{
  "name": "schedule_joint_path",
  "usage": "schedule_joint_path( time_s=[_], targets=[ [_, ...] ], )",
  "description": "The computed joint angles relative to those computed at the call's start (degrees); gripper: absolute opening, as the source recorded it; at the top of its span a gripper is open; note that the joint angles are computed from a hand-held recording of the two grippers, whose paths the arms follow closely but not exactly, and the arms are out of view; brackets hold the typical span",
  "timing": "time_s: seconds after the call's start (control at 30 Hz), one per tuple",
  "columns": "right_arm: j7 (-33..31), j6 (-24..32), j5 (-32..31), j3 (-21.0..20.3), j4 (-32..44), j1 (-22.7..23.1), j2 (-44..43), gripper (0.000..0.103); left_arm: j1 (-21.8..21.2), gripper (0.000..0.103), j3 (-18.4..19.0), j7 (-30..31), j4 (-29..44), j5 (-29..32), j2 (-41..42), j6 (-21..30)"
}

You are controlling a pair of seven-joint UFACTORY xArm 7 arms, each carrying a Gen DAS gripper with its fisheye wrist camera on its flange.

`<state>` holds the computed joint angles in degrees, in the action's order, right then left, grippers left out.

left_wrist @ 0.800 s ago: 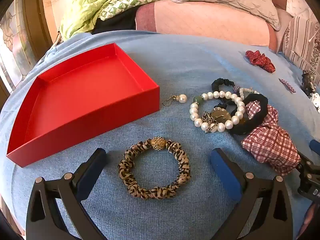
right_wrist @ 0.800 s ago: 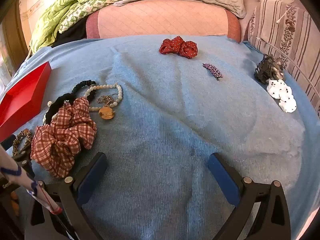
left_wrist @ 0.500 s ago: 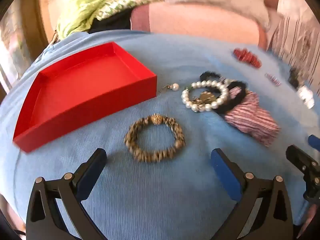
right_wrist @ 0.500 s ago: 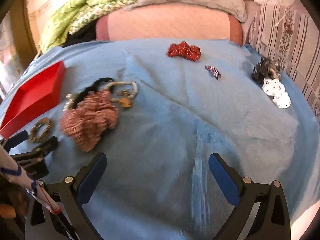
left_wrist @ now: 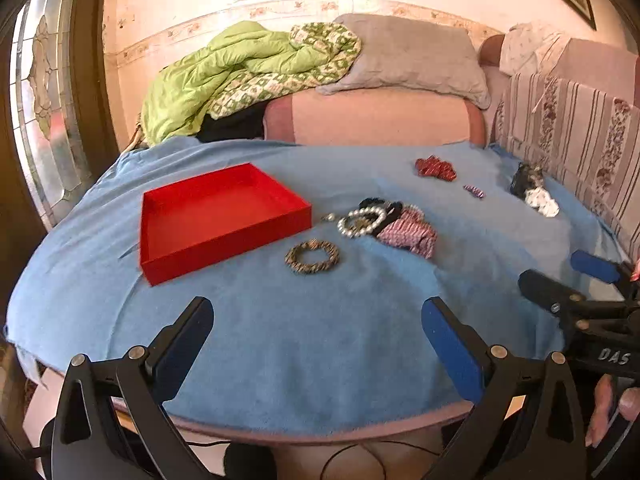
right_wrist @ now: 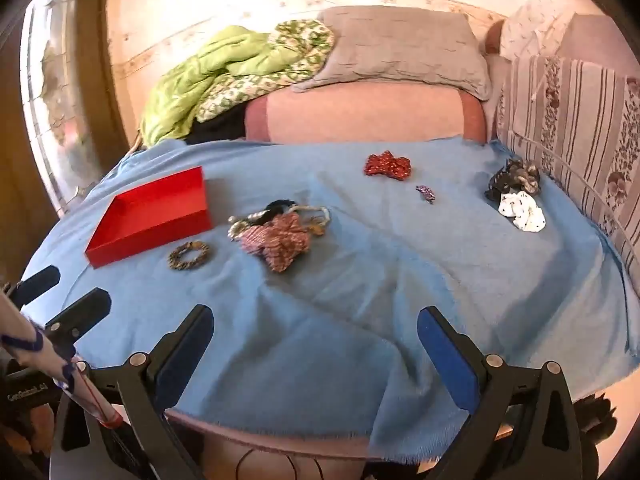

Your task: Organize jewelry

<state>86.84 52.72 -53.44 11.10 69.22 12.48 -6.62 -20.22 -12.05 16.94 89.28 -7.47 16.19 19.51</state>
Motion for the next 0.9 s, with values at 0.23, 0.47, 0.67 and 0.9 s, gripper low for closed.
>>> schedule_joint_path(
  time_s=[0.23,0.47,0.67,0.9],
  targets=[
    [-0.5,-0.1,0.4,0.3,-0.5,0.6,0.3,0.103,0.0,0.103,0.9,-1.7,-2.5,1.2,-1.2,-0.6],
    [-1.9,-0.9,1.2,0.0,-0.7,0.9,0.7,0.103,0.2,0.103,0.8,-1.4,-2.0,1.1,-0.4,0.5],
    [-2.1,-1.6,1.3,-0.2,-0.7,1.0,1.1,0.103,0.4,0.103,0.7,-1.0,-1.5,0.9,0.1,1.0],
    [-2.5,-1.6,1.3,-0.4,-0.2,1.2,1.5,0.103,0.6,0.103,0.6,-0.9,-1.8,0.9,0.1,0.7]
  ],
)
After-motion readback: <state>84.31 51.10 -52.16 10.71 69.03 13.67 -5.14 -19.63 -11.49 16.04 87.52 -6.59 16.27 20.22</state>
